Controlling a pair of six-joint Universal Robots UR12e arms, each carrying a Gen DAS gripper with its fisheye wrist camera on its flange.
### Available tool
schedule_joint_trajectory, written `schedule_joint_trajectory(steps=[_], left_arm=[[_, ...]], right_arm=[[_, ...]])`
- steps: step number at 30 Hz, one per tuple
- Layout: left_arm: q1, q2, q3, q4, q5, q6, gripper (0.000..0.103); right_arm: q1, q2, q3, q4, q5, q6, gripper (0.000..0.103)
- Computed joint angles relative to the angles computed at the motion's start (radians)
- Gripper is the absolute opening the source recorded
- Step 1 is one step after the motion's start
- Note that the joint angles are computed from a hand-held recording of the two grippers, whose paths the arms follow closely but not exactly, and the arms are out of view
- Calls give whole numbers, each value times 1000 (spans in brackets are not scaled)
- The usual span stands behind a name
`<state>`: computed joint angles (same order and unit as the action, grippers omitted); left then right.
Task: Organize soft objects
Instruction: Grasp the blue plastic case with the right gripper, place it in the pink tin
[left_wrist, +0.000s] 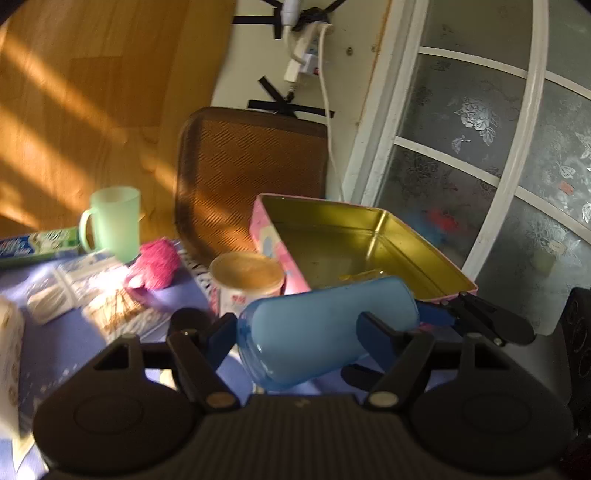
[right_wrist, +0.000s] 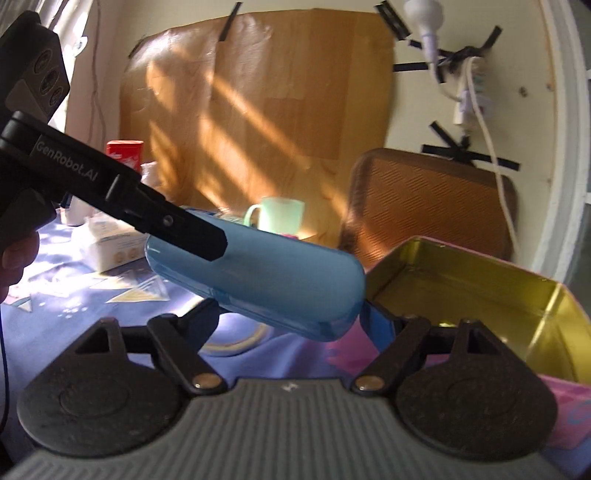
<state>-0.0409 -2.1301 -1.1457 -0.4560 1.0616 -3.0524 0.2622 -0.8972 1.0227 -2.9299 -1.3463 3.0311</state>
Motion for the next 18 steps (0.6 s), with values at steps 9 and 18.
schedule_joint_trajectory(steps=[9, 18], left_arm=[[-99, -211, 323, -101, 63, 57, 82], [-66, -116, 122, 37, 95, 20, 84]], right_arm=[[-6, 85, -131, 100, -346, 52, 86], [-7, 53, -43, -3, -368, 174, 85]])
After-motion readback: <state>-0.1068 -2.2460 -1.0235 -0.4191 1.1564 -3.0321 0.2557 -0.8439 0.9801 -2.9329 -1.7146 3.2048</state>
